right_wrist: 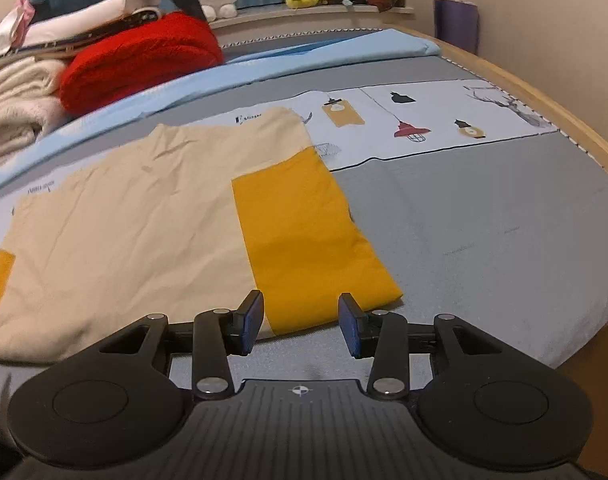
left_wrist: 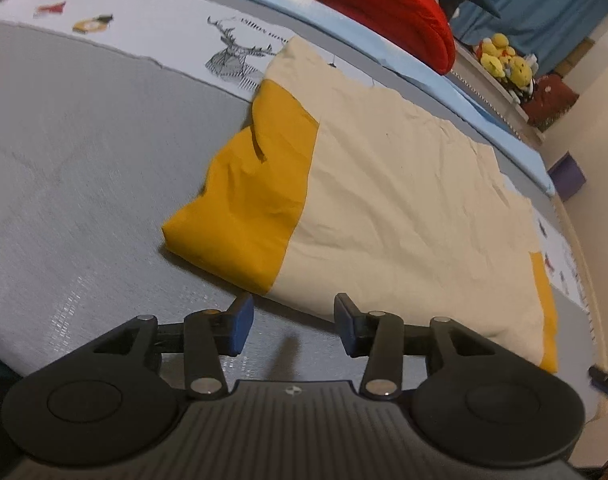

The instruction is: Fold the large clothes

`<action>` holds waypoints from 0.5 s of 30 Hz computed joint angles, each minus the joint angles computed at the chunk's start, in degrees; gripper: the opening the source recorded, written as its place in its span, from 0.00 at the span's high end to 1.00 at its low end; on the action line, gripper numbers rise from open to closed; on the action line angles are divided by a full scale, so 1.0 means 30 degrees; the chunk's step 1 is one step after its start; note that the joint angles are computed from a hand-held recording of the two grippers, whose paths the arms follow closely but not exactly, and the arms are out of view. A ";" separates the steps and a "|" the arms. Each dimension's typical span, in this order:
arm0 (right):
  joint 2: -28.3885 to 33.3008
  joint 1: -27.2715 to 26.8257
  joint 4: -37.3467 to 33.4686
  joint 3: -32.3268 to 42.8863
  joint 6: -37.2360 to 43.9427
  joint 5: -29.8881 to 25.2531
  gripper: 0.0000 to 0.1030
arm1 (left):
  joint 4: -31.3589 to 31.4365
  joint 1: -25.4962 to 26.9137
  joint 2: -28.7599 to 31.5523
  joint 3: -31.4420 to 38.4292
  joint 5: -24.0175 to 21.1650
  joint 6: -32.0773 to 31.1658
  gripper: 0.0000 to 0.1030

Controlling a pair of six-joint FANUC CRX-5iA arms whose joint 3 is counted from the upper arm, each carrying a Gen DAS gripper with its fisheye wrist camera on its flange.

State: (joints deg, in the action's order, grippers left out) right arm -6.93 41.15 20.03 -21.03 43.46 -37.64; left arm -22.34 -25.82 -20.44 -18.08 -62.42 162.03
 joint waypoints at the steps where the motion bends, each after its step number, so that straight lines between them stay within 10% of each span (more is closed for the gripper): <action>1: 0.0037 -0.0066 -0.0329 0.0101 0.0325 -0.0111 0.58 | 0.0239 0.0240 -0.0126 -0.0292 0.0428 0.0246 0.49; 15: 0.0541 -0.1218 -0.1931 0.0428 0.1875 0.0086 0.59 | 0.1400 0.2565 -0.0079 -0.2524 0.4687 0.5050 0.27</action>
State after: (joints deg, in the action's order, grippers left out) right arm -5.31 37.50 14.24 -19.75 49.09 -37.38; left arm -18.14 -18.12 -20.67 -25.66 -48.36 177.18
